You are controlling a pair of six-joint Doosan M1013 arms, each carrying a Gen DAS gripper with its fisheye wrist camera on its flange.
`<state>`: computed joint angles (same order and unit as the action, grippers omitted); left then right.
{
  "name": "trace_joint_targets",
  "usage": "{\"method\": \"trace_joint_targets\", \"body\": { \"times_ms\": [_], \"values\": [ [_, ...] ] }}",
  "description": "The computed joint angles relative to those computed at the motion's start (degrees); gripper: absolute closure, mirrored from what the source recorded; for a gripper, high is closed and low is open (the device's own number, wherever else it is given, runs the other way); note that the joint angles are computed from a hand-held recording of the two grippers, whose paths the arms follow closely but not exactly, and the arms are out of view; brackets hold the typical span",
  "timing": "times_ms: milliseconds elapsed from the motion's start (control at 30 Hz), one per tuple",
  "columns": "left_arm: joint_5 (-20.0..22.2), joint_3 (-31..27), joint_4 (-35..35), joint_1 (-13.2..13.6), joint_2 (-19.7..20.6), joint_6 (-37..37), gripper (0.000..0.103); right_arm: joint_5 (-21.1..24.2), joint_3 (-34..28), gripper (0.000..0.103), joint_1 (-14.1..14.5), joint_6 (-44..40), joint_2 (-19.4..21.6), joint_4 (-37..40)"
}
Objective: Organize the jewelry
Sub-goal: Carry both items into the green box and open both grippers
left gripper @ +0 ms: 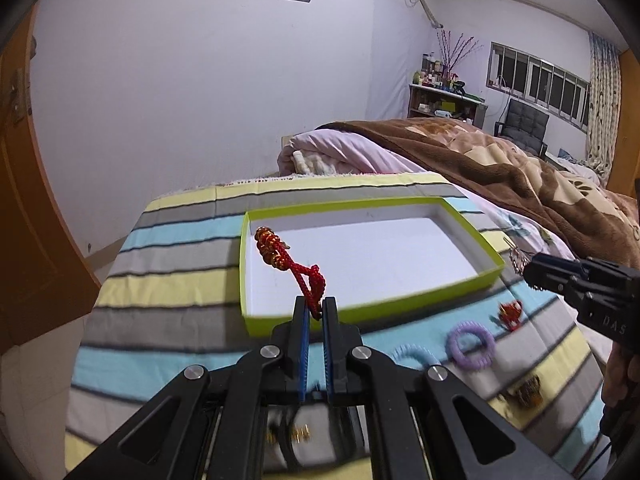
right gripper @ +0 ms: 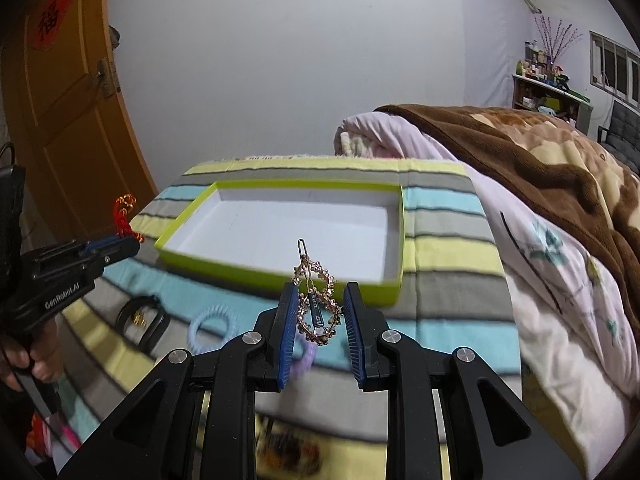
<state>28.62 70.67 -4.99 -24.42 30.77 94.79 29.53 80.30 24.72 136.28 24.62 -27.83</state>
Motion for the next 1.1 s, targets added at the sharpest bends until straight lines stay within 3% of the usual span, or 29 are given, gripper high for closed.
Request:
{"method": "trace_joint_targets", "body": {
  "times_ms": [233,667,900,1033,1100],
  "values": [
    [4.04,-9.49,3.51,0.22,5.89,-2.99,0.097,3.00,-6.70,0.079,-2.30,-6.24,4.77,4.95],
    [18.04,-28.49,6.79,0.57,18.02,-5.12,0.097,10.91,-17.83,0.079,-5.61,-15.06,12.94,13.87],
    [23.80,-32.97,6.97,0.22,21.09,-4.44,0.095,13.46,-20.60,0.078,-6.22,-19.88,14.72,18.37],
    [23.80,-32.65,4.73,0.55,20.92,-3.61,0.094,14.08,-20.69,0.077,-6.06,-20.77,14.77,17.99],
    [23.76,-32.20,2.82,0.83,20.60,-3.09,0.089,13.06,-19.79,0.070,-6.02,-20.10,14.17,17.75]
  ]
}}
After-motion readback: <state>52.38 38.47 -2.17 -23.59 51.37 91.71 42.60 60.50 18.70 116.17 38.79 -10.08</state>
